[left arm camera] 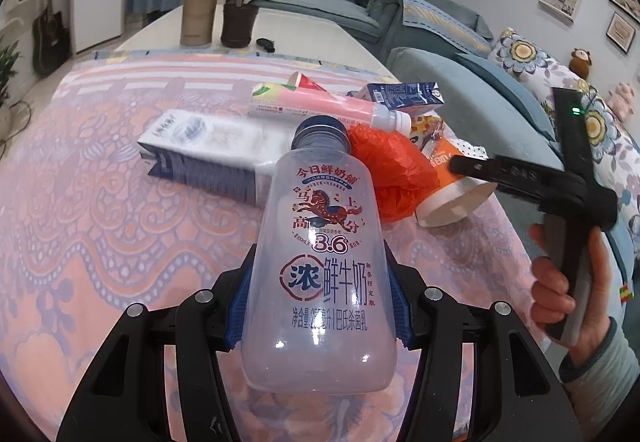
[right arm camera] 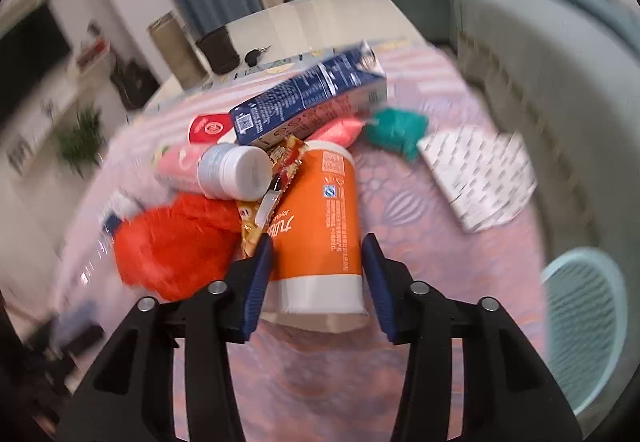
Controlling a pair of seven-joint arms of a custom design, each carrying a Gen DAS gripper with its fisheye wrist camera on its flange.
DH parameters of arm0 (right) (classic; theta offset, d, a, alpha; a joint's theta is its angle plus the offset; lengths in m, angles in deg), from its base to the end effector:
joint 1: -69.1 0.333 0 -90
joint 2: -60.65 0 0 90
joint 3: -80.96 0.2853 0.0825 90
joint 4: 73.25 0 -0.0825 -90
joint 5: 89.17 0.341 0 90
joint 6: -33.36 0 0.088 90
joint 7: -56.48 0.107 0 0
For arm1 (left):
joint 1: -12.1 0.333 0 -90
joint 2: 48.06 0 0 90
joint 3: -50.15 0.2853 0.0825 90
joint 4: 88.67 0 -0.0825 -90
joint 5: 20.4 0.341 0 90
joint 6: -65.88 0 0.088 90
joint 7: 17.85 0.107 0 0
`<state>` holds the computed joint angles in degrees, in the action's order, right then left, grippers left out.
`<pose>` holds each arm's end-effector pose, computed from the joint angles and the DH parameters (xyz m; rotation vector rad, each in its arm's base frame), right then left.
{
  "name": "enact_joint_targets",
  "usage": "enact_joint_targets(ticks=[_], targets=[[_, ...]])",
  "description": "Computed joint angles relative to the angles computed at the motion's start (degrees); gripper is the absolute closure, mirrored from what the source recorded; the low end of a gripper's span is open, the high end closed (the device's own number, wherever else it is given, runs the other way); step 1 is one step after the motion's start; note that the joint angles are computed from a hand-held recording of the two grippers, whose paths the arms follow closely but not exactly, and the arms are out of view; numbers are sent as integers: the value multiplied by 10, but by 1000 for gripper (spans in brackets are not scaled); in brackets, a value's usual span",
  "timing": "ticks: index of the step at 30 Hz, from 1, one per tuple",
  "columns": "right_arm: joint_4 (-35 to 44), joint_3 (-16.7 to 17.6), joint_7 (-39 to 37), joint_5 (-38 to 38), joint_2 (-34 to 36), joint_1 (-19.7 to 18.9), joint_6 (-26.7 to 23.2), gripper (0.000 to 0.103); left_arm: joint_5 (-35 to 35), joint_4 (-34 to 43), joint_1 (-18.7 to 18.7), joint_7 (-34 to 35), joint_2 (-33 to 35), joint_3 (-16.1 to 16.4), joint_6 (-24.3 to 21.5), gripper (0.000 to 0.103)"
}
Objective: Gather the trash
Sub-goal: 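Lift the bottle and cup and carry both toward the blue wastebasket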
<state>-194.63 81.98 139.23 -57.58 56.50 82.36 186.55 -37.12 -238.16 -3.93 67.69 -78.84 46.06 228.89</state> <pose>0.5220 0.1167 0.5019 -1.6796 1.7479 -0.1390 0.3803 -0.1258 0.5118 -1.8551 1.9181 -1.0248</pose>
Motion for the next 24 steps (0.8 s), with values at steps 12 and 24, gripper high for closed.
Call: enact_joint_targets(ticks=[12, 24], targets=[[-25, 11, 51, -37, -11, -9, 32, 57, -28, -8, -34, 39, 4, 25, 42, 50], [-152, 25, 189, -292, -215, -71, 102, 57, -51, 63, -136, 79, 7, 45, 120, 50]])
